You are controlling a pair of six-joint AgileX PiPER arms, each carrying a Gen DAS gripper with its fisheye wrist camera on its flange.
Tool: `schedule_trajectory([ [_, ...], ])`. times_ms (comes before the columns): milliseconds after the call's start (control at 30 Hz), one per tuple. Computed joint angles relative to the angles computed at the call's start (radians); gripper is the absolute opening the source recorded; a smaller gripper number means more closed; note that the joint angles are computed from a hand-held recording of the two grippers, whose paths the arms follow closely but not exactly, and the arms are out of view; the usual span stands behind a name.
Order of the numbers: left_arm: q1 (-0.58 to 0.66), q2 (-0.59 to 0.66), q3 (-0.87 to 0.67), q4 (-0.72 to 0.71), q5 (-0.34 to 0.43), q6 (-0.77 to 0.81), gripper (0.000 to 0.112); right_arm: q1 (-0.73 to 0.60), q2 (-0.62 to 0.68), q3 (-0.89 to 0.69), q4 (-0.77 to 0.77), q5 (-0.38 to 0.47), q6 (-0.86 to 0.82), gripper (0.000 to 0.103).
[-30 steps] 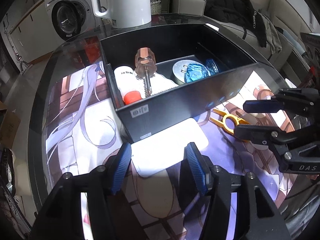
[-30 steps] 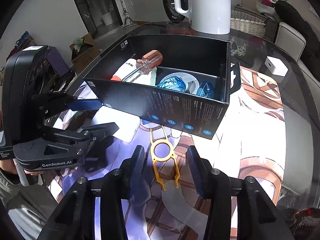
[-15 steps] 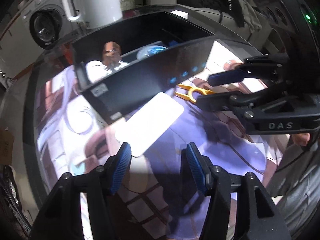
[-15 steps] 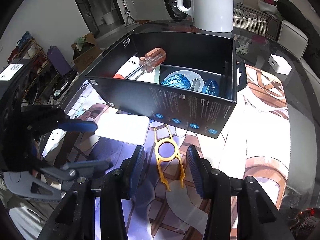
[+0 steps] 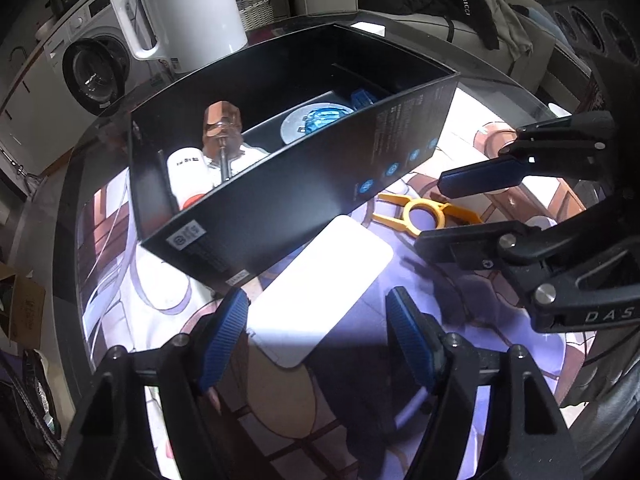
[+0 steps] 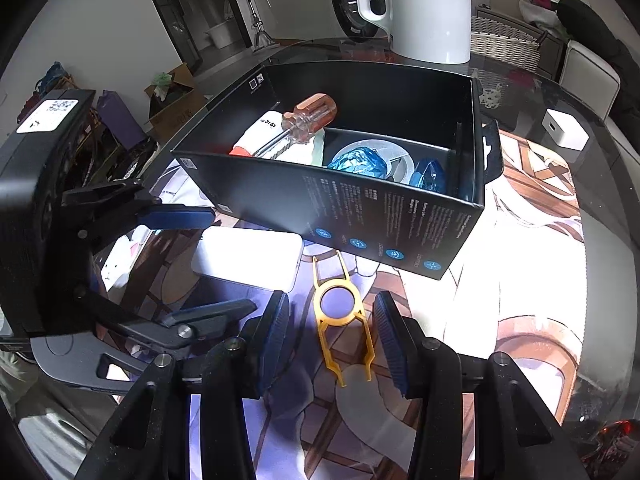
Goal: Organize rigid objects
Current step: 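Grasp white rectangular block with left tool while right tool grasps yellow opener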
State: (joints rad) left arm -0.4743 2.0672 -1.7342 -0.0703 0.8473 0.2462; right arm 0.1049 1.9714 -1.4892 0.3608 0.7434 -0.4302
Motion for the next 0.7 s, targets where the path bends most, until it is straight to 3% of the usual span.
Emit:
schedule_trajectory([
  [200, -0.021, -0.050, 0.060, 0.023, -0.003, 0.006, 0.039, -0.003, -0.004, -0.001, 0.011, 0.007, -0.014, 0.046],
  [333, 0.012, -0.074, 0.068, -0.095, 0.062, 0.089, 0.023, 0.005, -0.001, -0.002, 0.007, 0.012, -0.010, 0.046],
  [467, 0.007, -0.089, 0.091, -0.101, 0.044, 0.070, 0.026, 0.016, -0.002, -0.001, -0.008, 0.009, 0.007, 0.046],
  [533, -0.006, -0.081, 0.085, -0.087, 0.031, 0.039, 0.047, 0.019, -0.004, -0.002, -0.016, 0.006, 0.019, 0.046],
  [567, -0.015, -0.073, 0.077, -0.071, 0.025, 0.023, 0.052, 0.018, -0.004, -0.002, -0.017, 0.005, 0.020, 0.046],
  [700, -0.047, -0.029, 0.034, 0.002, 0.010, -0.026, 0.054, 0.010, -0.007, 0.001, -0.021, -0.001, 0.027, 0.046],
])
